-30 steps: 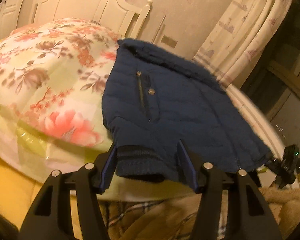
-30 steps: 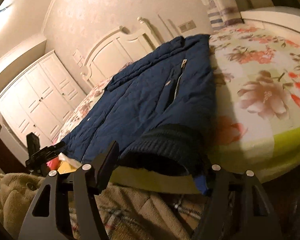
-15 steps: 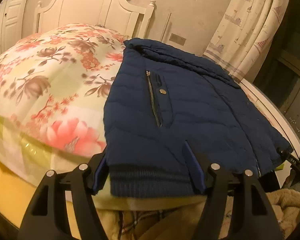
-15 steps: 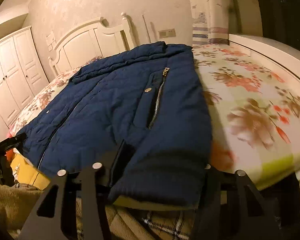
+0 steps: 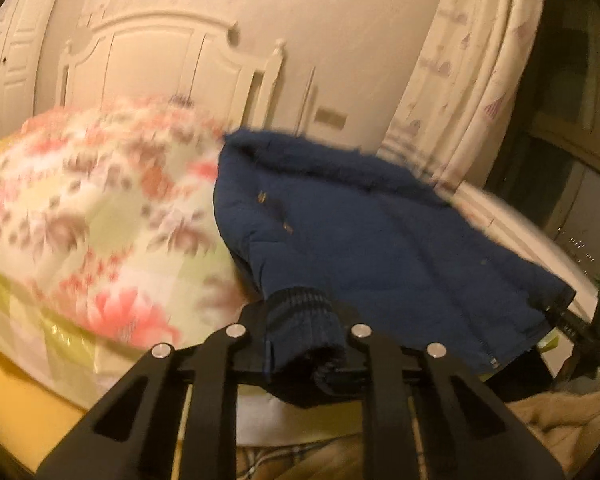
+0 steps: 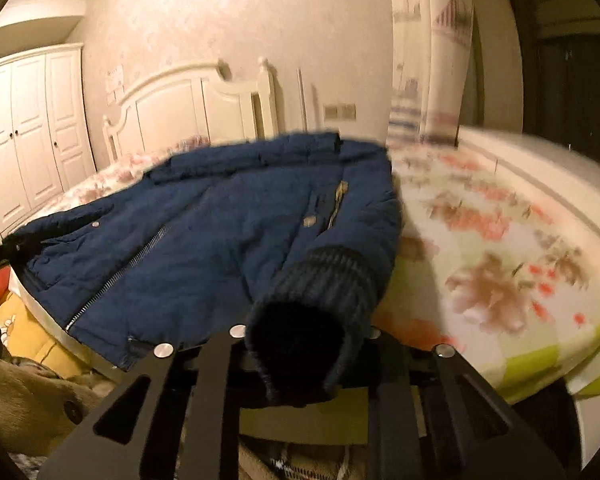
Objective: Fold large clothes
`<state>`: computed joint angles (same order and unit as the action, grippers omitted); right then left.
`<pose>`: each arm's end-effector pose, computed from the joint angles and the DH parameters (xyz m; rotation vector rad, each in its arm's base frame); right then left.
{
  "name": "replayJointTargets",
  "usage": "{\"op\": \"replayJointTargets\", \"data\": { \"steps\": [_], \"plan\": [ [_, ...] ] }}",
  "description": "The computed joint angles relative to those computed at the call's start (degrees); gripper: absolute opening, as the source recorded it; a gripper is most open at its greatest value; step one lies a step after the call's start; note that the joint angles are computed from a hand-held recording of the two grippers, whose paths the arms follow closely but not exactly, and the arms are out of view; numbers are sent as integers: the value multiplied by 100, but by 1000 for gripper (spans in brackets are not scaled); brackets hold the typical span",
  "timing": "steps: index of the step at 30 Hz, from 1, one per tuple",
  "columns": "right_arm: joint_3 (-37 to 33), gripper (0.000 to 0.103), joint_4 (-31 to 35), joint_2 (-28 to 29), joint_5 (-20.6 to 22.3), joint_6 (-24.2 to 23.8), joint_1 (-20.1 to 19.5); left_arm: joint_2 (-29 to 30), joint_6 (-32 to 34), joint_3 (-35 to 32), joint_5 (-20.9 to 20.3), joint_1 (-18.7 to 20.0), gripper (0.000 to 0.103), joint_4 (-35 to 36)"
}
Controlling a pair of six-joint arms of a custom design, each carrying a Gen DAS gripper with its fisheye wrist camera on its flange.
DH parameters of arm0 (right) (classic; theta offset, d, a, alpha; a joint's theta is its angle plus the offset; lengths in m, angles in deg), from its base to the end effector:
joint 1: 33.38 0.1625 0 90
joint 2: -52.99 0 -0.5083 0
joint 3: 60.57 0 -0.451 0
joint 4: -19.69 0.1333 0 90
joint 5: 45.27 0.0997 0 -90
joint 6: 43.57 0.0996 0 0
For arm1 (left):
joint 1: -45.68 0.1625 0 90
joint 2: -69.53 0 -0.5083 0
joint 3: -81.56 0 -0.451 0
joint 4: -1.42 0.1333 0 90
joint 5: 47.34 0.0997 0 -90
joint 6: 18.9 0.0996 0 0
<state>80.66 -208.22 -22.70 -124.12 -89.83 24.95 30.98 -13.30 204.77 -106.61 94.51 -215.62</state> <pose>-0.0989 -0.4509 0.3099 0.4200 -2.0869 1.3380 -0.2371 -0.5510 0.0342 0.7819 2.5098 -1.1844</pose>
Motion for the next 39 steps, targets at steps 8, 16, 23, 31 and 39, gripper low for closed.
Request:
{"op": "replayJointTargets", "data": {
  "steps": [8, 16, 23, 31, 39],
  "plan": [
    [639, 17, -578, -910, 1200, 167, -195, -595, 287, 476, -358, -531, 16, -712],
    [374, 18, 143, -1799, 1508, 73, 335, -1046, -103, 32, -836, -632, 23, -380],
    [-2994, 22, 3993, -532, -270, 1174, 1511, 23, -1297, -3172, -868, 232, 41, 2885],
    [-4852, 92, 5423, 395, 496, 2836, 972, 915, -1711, -4909, -8, 824, 77, 3973],
    [-5334, 92, 5725, 890, -1248, 1760, 1063, 1218, -348, -5427, 351, 947, 82, 5030]
  ]
}}
